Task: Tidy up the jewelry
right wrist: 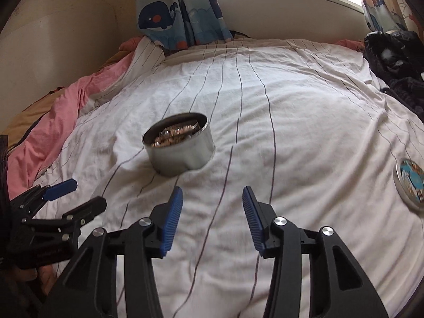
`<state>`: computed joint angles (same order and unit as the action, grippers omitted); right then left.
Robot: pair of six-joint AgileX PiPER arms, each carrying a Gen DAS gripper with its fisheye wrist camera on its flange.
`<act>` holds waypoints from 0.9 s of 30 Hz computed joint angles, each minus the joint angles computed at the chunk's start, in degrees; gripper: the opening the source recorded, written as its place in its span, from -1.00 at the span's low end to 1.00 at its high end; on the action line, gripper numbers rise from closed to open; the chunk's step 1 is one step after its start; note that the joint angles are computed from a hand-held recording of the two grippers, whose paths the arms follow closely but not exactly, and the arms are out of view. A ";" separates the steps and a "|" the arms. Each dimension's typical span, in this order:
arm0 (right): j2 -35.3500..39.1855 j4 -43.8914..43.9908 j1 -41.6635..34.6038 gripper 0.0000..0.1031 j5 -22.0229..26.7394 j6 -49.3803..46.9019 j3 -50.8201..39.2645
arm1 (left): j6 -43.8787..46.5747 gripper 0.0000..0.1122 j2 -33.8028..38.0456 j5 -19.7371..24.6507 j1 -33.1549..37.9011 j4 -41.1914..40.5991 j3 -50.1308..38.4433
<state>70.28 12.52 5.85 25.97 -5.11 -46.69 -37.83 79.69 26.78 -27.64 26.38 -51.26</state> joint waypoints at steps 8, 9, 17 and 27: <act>-2.53 -12.03 4.37 0.27 -1.68 15.72 7.98 | -16.19 0.69 -0.06 2.51 -4.97 14.39 3.80; -2.38 -15.11 5.38 0.30 -1.89 18.93 7.94 | -17.04 0.70 0.30 3.16 -5.60 15.49 3.64; -2.58 -22.64 7.20 0.48 -1.74 27.01 8.50 | -17.36 0.70 -0.83 4.55 -5.92 14.73 4.48; -0.72 -20.54 7.52 0.73 0.78 24.32 7.16 | -13.29 0.70 -0.74 4.53 -5.02 10.78 4.15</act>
